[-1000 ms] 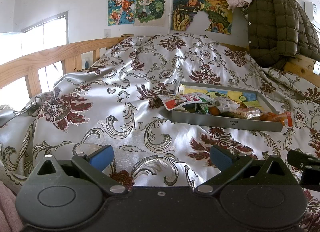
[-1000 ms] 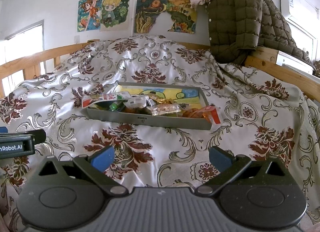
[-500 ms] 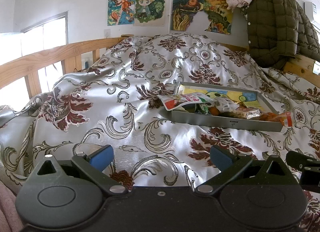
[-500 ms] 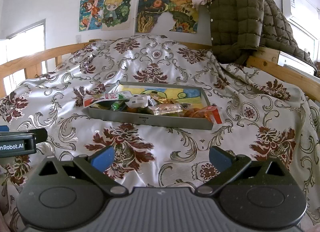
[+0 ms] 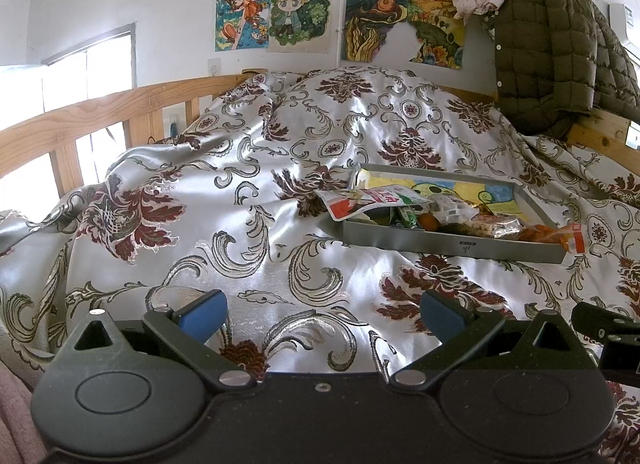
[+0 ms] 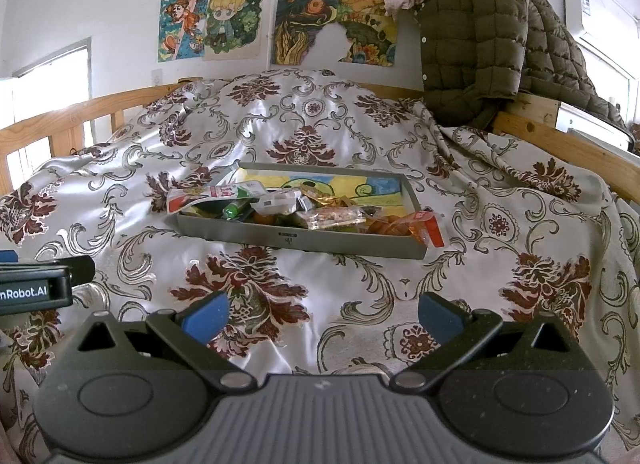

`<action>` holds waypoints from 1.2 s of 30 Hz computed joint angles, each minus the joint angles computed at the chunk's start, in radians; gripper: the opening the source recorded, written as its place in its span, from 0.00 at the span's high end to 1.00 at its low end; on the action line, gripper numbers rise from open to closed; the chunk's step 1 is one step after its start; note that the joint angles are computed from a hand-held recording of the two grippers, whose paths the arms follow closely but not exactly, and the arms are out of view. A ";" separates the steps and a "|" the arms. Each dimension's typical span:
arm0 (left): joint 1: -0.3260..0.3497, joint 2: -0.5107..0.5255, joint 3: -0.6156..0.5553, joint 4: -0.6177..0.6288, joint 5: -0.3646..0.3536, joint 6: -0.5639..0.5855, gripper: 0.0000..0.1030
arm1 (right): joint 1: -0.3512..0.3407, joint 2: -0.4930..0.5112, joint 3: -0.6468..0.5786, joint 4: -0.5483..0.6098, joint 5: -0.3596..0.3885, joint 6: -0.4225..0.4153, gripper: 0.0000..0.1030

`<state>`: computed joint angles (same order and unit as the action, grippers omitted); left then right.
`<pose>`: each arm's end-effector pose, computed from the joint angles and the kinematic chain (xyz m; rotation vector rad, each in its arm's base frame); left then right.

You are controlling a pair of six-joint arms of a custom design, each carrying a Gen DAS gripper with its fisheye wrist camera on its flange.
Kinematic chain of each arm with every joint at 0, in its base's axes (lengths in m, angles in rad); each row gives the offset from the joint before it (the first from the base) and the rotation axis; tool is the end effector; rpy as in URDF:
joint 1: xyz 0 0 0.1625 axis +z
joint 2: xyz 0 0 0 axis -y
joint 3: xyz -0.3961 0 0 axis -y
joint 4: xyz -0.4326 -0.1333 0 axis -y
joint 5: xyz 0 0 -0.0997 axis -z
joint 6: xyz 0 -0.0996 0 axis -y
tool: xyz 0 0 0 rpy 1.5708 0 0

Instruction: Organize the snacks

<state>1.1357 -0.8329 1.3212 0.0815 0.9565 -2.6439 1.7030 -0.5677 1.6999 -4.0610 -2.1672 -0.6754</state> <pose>-0.1066 -0.6818 0.1248 0.6610 2.1783 -1.2039 0.1583 -0.6037 0.0639 0.3129 -1.9306 1.3193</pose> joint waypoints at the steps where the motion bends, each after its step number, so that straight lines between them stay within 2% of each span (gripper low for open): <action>1: 0.000 0.000 0.000 -0.001 0.000 0.001 0.01 | 0.000 0.000 0.002 -0.001 0.000 0.000 0.00; 9: 0.006 0.005 -0.016 0.031 -0.003 0.021 0.01 | 0.000 0.001 -0.001 0.001 -0.001 0.001 0.00; 36: -0.002 0.005 -0.008 0.021 -0.023 0.030 0.01 | 0.003 -0.001 -0.004 0.008 -0.007 0.001 0.00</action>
<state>1.1336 -0.8283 1.3131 0.1030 0.9333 -2.6136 1.7059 -0.5682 1.6962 -4.0533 -2.1738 -0.6739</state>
